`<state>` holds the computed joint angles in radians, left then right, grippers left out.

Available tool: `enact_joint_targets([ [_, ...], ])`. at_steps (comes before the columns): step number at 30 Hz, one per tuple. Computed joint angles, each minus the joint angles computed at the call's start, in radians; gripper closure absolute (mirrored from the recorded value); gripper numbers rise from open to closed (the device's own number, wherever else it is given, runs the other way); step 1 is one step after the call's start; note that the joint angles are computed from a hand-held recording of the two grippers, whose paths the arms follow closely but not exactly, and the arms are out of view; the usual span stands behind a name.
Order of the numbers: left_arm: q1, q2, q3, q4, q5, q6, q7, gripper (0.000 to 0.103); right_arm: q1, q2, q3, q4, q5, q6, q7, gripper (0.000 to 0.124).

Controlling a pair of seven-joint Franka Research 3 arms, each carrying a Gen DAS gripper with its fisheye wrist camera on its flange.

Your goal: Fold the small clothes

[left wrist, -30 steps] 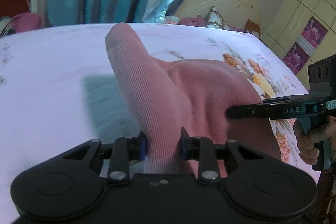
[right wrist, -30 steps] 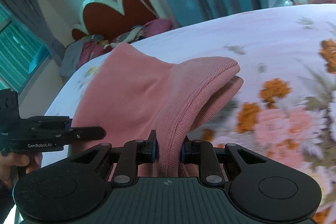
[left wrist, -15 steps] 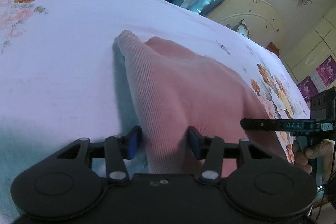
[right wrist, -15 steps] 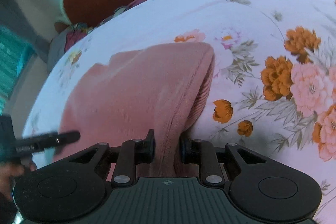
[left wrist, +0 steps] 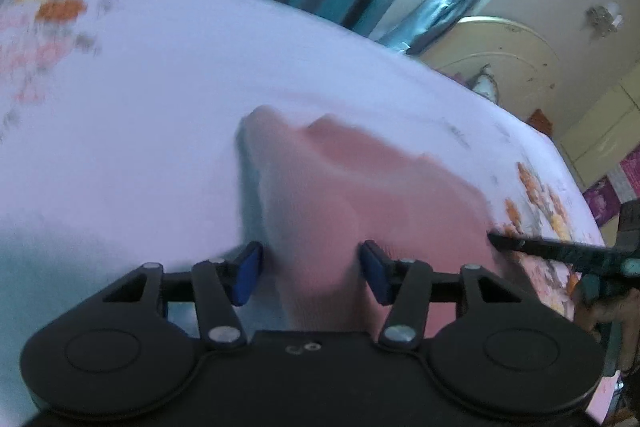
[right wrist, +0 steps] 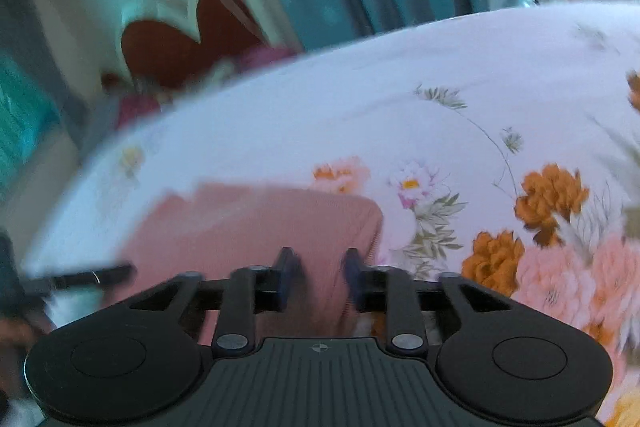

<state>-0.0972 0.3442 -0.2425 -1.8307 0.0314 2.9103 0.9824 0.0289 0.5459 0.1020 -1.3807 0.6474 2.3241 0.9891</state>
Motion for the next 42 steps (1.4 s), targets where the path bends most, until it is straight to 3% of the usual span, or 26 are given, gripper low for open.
enact_joint_targets([
  [6, 0.028, -0.019, -0.028, -0.046, -0.043, 0.044, 0.019, 0.048, -0.018, 0.03, 0.007, 0.026, 0.028, 0.002, -0.001, 0.107],
  [8, -0.004, -0.051, 0.011, -0.072, 0.0, 0.048, -0.017, 0.049, -0.012, 0.006, 0.003, 0.002, 0.02, 0.018, 0.001, 0.107],
  [10, -0.066, -0.11, 0.08, -0.129, 0.101, 0.08, -0.104, 0.055, -0.033, -0.065, 0.02, -0.082, 0.067, 0.071, -0.069, 0.109],
  [12, -0.105, -0.168, 0.118, -0.187, 0.189, 0.119, -0.195, 0.063, -0.065, -0.143, 0.042, -0.166, 0.154, 0.071, -0.176, 0.113],
  [15, -0.075, -0.22, 0.053, -0.265, 0.172, 0.201, -0.163, 0.066, -0.071, -0.231, 0.033, -0.254, 0.208, 0.004, -0.319, 0.113],
  [17, -0.028, -0.211, -0.03, -0.263, 0.093, 0.194, -0.031, 0.066, -0.054, -0.256, 0.014, -0.284, 0.207, -0.034, -0.364, 0.113],
  [20, -0.087, -0.172, 0.02, -0.216, 0.163, 0.123, -0.065, 0.066, 0.007, -0.249, -0.024, -0.308, 0.134, 0.016, -0.338, 0.117],
  [22, -0.088, -0.156, 0.027, -0.214, 0.155, 0.147, -0.088, 0.068, 0.043, -0.236, -0.043, -0.326, 0.077, 0.104, -0.283, 0.124],
  [25, -0.096, -0.163, 0.037, -0.215, 0.175, 0.136, -0.113, 0.07, 0.04, -0.234, -0.038, -0.337, 0.097, 0.135, -0.243, 0.124],
  [28, -0.101, -0.209, 0.037, -0.26, 0.19, 0.149, -0.127, 0.07, 0.02, -0.309, -0.028, -0.404, 0.167, 0.158, -0.277, 0.124],
  [30, -0.113, -0.257, 0.05, -0.312, 0.226, 0.177, -0.163, 0.07, 0.003, -0.377, -0.031, -0.46, 0.24, 0.125, -0.341, 0.124],
  [32, -0.131, -0.3, 0.07, -0.355, 0.312, 0.196, -0.248, 0.07, -0.005, -0.435, -0.05, -0.5, 0.292, 0.038, -0.408, 0.124],
  [35, -0.127, -0.346, 0.061, -0.404, 0.416, 0.207, -0.341, 0.07, 0.011, -0.494, -0.08, -0.551, 0.291, -0.039, -0.485, 0.124],
  [37, -0.124, -0.352, 0.045, -0.42, 0.386, 0.197, -0.317, 0.07, 0.029, -0.508, -0.091, -0.58, 0.255, -0.033, -0.515, 0.124],
  [39, -0.124, -0.35, 0.034, -0.425, 0.363, 0.181, -0.312, 0.07, 0.049, -0.492, -0.096, -0.593, 0.184, 0.025, -0.47, 0.124],
  [42, -0.117, -0.352, 0.026, -0.415, 0.503, 0.129, -0.436, 0.07, 0.048, -0.452, -0.105, -0.578, 0.185, 0.034, -0.411, 0.124],
])
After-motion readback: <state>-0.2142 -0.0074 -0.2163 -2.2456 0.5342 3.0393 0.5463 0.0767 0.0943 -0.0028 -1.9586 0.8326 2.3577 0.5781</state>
